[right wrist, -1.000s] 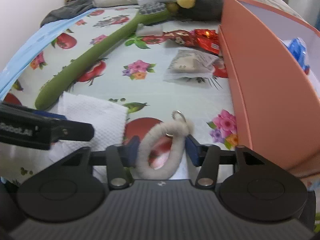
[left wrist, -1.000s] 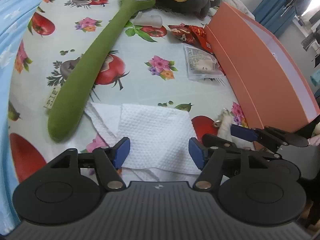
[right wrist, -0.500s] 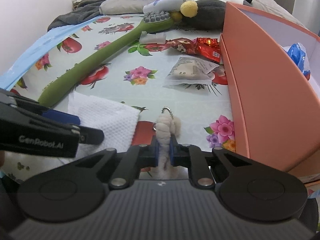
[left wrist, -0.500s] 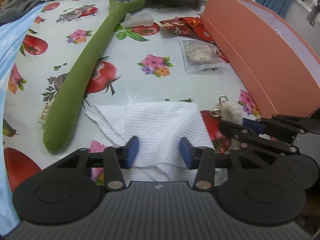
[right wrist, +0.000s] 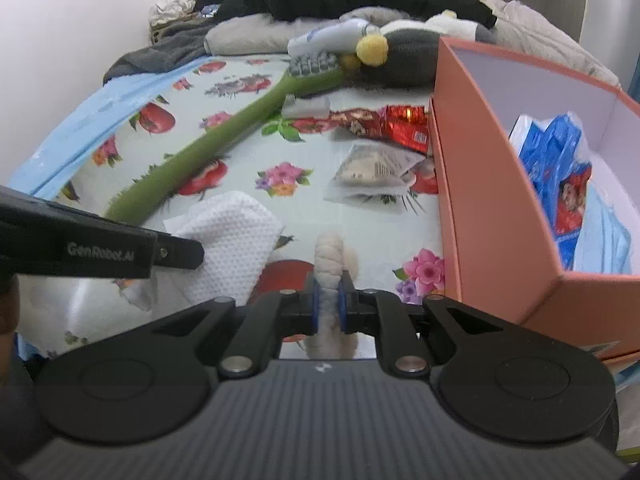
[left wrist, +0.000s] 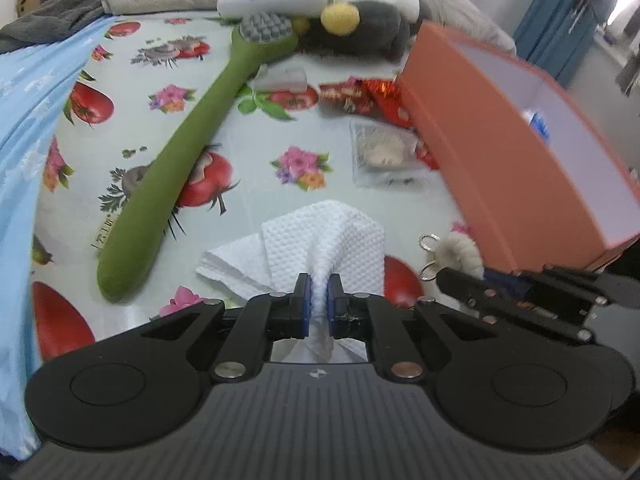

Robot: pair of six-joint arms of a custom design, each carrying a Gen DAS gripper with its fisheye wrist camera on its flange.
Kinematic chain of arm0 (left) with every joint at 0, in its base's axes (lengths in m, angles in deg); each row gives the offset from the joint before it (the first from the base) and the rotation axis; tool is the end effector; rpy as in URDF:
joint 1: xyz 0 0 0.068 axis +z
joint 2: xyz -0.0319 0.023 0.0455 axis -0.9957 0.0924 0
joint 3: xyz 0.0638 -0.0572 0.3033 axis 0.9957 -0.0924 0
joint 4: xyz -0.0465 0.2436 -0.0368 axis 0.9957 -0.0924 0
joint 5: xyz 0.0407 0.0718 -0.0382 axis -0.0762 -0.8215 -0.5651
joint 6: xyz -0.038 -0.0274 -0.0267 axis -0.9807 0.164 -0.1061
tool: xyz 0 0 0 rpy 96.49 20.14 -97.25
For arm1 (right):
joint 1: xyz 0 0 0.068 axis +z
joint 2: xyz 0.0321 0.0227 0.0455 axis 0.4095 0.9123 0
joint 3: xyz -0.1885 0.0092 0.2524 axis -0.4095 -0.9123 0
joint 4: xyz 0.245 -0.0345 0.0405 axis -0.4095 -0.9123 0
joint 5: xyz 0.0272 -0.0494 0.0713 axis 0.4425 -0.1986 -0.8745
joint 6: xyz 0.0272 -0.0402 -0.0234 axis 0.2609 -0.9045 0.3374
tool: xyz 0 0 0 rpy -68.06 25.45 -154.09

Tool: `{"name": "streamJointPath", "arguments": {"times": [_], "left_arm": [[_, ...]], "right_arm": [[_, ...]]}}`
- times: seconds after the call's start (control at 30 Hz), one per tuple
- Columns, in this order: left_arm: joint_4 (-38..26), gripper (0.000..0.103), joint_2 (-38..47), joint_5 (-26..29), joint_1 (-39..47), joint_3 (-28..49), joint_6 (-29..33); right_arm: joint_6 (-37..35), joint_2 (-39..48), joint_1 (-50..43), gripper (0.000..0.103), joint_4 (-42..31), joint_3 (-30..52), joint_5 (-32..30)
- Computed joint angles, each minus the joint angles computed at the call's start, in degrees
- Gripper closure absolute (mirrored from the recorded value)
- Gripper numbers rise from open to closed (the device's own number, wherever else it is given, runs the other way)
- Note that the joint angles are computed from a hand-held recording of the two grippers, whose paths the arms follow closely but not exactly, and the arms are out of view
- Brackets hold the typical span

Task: Organize soft objects
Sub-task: 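Lift the keychain with the right tool while the left lifts the towel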

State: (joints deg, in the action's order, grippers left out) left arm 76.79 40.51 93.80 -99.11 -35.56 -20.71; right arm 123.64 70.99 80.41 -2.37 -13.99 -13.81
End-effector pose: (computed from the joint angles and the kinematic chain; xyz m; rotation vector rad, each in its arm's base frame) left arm 0.2525 -0.0721 0.0480 0.2579 2.5338 -0.3904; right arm 0.1920 0.2532 0.0401 -0.1622 2.3708 0.0374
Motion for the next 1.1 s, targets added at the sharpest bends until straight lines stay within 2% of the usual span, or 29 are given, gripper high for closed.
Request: {"name": "streamJointPath", "arguments": {"times": [0.17, 0.33, 0.57, 0.8, 0.97, 1.1], "left_arm": [[-0.9, 0.093, -8.2, 1.3, 0.2, -4.3, -1.8], [-5.3, 0.093, -19.8, 2.8, 1.1, -8.1, -2.5], [-15.9, 0.093, -38.2, 3.1, 2.5, -11.3, -2.5], [-30.3, 0.093, -56.4, 4.2, 3.0, -12.3, -4.4], [-36.9, 0.093, -64.1, 3.3, 0.8, -11.4, -5.8], [-39.1, 0.093, -66.3, 1.2, -3.8, -10.3, -7.8]], "right_arm": [[0.7, -5.2, 2.9, 0.091, -4.3, -0.1, 3.1], [2.2, -11.1, 6.3, 0.091, -9.8, 0.0, 6.7], [6.6, -19.4, 11.7, 0.091, -17.7, -0.1, 11.4], [10.6, -24.6, 16.9, 0.091, -25.3, 1.0, 16.0], [14.2, -27.9, 19.7, 0.091, -30.8, 1.5, 19.4], [17.0, -30.2, 21.0, 0.091, -34.8, 1.3, 21.1]]}}
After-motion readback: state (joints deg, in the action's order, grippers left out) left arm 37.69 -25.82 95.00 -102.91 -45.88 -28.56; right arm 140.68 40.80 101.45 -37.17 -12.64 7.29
